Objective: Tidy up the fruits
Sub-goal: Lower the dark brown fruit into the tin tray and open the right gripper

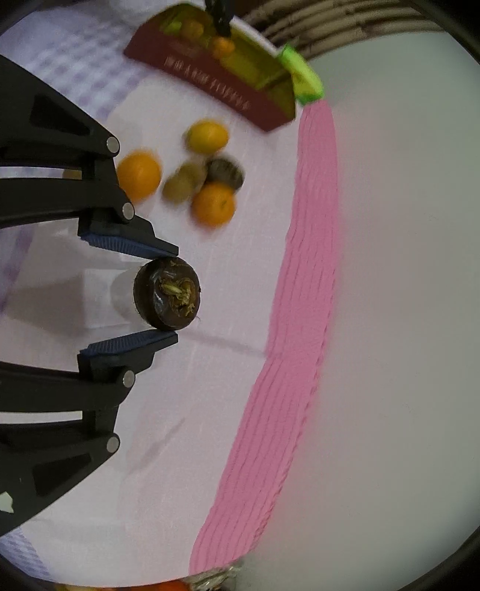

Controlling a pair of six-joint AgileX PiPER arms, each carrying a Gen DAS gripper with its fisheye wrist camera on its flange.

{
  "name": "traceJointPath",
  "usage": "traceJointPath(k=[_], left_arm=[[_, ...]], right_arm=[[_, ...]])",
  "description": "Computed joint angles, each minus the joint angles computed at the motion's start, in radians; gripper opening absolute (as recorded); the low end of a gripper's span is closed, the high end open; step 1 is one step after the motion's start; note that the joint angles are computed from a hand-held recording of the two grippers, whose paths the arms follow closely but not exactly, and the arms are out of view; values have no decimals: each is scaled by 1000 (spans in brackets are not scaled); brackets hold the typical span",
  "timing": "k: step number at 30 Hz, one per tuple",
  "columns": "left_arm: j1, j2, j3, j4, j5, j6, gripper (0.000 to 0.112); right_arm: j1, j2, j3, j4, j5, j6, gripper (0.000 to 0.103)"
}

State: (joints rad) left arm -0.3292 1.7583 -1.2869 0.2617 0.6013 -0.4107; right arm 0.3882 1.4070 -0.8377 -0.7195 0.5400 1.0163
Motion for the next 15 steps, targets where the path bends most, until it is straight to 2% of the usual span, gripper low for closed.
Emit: traceJointPath(k=[4, 10, 13, 15], left_arm=[[29, -58, 64, -6, -21, -27, 77], [42, -176, 192, 21, -45, -75, 77], [56, -200, 213, 96, -28, -167, 79], [79, -189, 199, 87, -19, -177, 79]], right_arm=[[86, 41, -90, 65, 3, -60, 36], [193, 192, -287, 226, -26, -225, 36], [238, 296, -428, 293, 1, -321, 36], [257, 370, -532, 336, 27, -379, 36]])
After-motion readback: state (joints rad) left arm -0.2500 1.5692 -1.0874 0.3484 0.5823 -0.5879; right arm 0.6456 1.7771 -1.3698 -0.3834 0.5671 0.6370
